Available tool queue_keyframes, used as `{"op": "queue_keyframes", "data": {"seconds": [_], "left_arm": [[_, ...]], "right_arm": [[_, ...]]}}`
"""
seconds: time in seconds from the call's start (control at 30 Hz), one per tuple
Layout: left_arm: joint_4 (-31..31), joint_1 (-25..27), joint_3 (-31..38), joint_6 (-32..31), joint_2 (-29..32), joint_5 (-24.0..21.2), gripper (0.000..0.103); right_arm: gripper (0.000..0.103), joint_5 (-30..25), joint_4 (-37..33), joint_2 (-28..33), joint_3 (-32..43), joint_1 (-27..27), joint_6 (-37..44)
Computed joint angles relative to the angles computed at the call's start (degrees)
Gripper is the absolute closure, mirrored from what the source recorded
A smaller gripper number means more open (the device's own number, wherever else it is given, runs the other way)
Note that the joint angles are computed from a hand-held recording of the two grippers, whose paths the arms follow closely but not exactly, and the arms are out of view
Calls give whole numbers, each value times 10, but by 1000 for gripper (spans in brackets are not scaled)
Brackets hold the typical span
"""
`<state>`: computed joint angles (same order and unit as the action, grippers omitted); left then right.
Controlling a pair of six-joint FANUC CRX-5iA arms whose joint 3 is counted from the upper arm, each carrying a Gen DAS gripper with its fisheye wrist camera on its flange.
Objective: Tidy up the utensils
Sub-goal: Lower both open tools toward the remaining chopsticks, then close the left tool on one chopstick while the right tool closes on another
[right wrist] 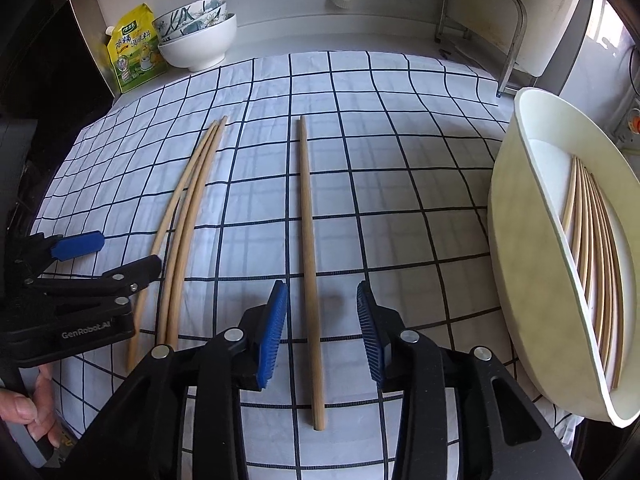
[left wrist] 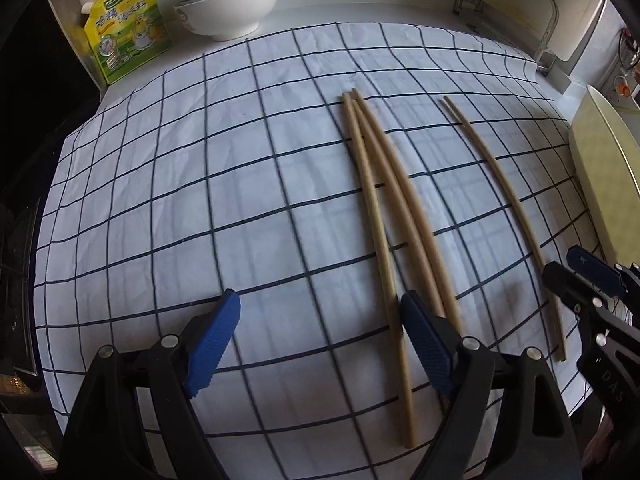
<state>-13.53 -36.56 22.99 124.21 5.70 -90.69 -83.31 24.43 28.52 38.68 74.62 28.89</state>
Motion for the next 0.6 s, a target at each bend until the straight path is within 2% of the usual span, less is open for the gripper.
{"op": "queue_keyframes", "data": {"seconds": [0.23,0.5,0.6], "left_arm": [[2,14,-38,5,-37,-2,22],[-2,15,-17,0,-12,20,22],[-3,13,-15,-2,-10,30,28]], "right_arm": [[64,1,-1,2,0,-3,2],[64,-31,-6,31,38,-9,22],[64,-28,3,35,38,-7,28]]}}
